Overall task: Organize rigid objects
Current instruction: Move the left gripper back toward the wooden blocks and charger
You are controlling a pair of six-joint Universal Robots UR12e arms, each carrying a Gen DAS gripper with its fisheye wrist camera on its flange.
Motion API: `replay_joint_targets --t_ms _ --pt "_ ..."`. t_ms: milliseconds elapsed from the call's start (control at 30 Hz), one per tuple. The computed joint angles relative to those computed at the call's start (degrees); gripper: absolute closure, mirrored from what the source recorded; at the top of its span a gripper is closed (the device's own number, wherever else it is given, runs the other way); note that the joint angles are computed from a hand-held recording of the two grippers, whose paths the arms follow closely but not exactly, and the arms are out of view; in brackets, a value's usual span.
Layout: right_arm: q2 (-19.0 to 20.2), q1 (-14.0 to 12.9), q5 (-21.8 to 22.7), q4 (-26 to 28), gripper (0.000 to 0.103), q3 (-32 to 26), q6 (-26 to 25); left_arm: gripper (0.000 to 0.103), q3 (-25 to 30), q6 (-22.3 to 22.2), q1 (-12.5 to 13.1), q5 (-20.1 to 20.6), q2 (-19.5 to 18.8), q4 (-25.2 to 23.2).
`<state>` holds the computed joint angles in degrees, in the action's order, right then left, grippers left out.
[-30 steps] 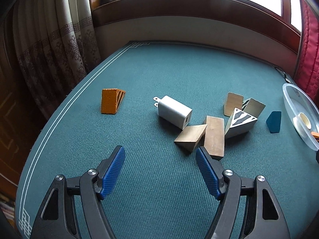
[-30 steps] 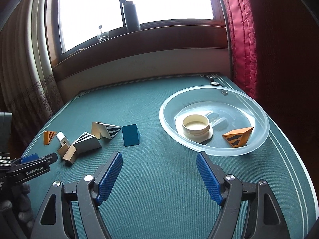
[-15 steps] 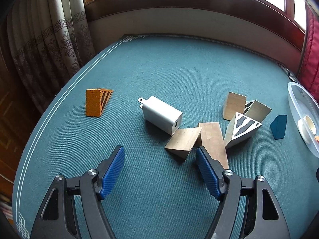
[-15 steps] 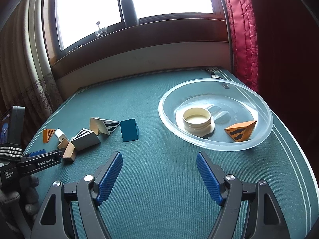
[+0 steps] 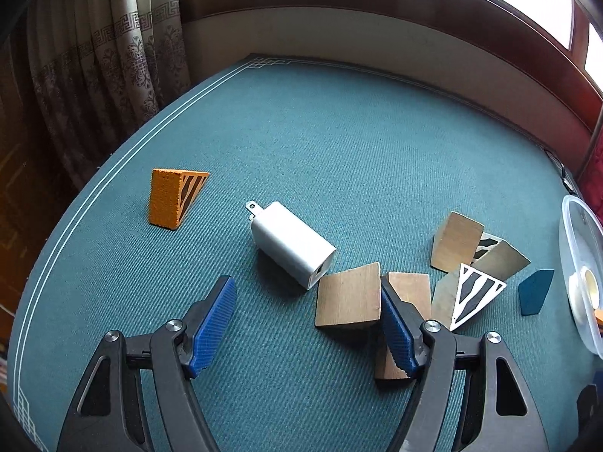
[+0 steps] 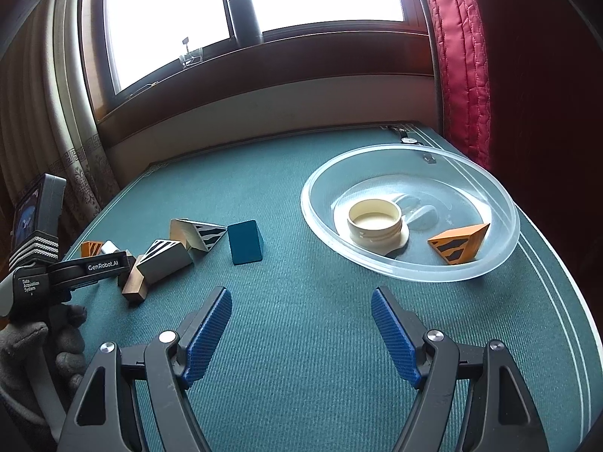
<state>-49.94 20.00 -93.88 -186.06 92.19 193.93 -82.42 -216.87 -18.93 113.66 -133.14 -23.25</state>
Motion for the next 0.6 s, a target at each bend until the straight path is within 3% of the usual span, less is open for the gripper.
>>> replay_joint_targets --t_ms 600 --pt "0.0 0.0 0.1 -0.1 0.023 0.0 0.1 0.026 -9.1 1.1 0.4 3.1 4.5 2.9"
